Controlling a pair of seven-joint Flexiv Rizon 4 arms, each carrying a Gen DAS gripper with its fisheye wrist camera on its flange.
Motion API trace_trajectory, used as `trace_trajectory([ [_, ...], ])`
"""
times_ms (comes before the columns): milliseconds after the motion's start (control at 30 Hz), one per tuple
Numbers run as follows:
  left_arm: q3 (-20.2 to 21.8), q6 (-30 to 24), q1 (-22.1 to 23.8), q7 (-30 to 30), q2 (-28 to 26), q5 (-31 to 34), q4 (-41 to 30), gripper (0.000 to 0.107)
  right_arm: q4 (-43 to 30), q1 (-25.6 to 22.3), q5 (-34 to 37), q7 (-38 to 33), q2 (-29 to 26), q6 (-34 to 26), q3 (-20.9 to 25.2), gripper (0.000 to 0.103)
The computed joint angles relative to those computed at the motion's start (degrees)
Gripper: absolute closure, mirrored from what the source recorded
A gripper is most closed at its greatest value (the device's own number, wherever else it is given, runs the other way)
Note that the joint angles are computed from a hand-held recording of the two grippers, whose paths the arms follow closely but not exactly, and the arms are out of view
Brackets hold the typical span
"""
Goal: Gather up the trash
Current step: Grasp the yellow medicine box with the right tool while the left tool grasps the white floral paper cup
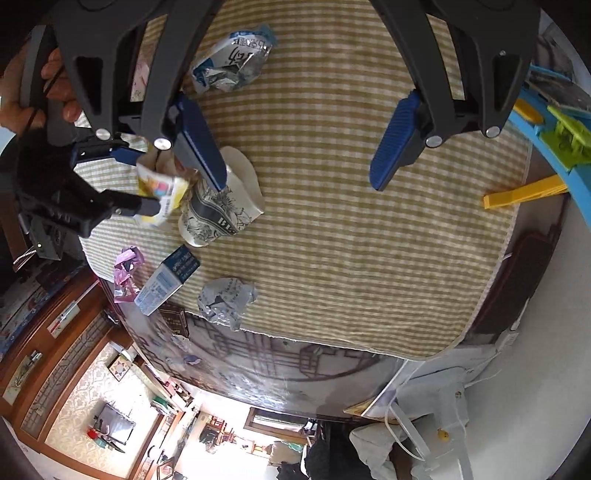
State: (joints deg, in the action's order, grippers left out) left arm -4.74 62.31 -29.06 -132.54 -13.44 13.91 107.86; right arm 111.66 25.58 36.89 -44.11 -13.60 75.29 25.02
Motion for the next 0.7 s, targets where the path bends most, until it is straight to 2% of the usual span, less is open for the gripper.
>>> trace_trajectory([
  [33,-0.45,0.62,0.43,1.14,-0.48,-0.86,-0.09,0.03,0.6,0.94,-1.8,1.39,0.33,0.63,-0.81,0.045],
  [100,-1.02,1.52,0.76,3.1,-1.56,-2.11,-0.7,0.03,3.54,3.92,-9.36,6.76,2.14,2.81,-3.84,0.047],
  [167,-1.87,2.33,1.06,6.35,-3.44,-3.82,-1.99,0.03,8.22,7.57,-21.62,15.64,4.6,5.21,-8.37,0.047],
  [200,-2.06,2.26,0.96,7.82,-4.28,-4.47,-2.72,0.03,11.31,9.63,-30.73,22.1,6.48,5.57,-11.7,0.049],
  [233,-2.38,2.05,0.83,9.81,-5.62,-4.94,-4.03,0.03,13.52,10.8,-39.04,27.86,7.93,5.07,-14.17,0.051],
  [267,-2.46,1.54,0.45,11.63,-7.08,-5.06,-5.6,0.03,15.45,11.21,-47.16,32.89,9.7,3.47,-15.96,0.058],
  [300,-2.27,0.83,-0.02,12.83,-8.09,-5.27,-6.77,0.03,16.19,10.76,-51.78,35.07,11.11,0.45,-16.13,0.062],
  [333,-2.75,-0.46,-0.09,15.18,-9.85,-6.13,-8.61,0.03,16.38,10.18,-54.51,36.42,11.81,-2.17,-15.72,0.062],
  [433,-2.9,-2.25,-0.89,19.46,-13.13,-8.06,-11.83,0.03,17.42,8.27,-56.49,38.98,12.96,-6.4,-13.44,0.061],
  [500,-2.62,-3.66,-1.59,21.73,-15.05,-8.79,-13.91,0.03,18.44,6.94,-55.35,40.16,13.15,-6.45,-11.72,0.059],
  [567,-0.72,-5.19,-3.34,21.68,-16.92,-7.46,-16.58,0.028,18.99,5.6,-54.46,40.58,13.29,-7.0,-10.11,0.053],
  [600,-0.51,-5.29,-3.42,21.95,-17.38,-7.68,-17.09,0.028,18.85,5.08,-54.15,40.41,13.45,-8.35,-9.47,0.045],
  [633,-0.66,-5.3,-3.18,22.16,-17.9,-8.56,-17.4,0.033,18.75,4.68,-54.36,40.63,13.57,-9.4,-8.99,0.037],
  [667,-0.7,-4.93,-2.97,22.15,-18.16,-9.33,-17.37,0.039,18.91,4.29,-54.79,41.0,13.84,-9.8,-8.65,0.035],
  [700,-0.94,-3.8,-2.52,22.46,-18.26,-10.19,-16.89,0.05,19.43,3.86,-55.27,41.39,14.36,-9.92,-8.38,0.033],
])
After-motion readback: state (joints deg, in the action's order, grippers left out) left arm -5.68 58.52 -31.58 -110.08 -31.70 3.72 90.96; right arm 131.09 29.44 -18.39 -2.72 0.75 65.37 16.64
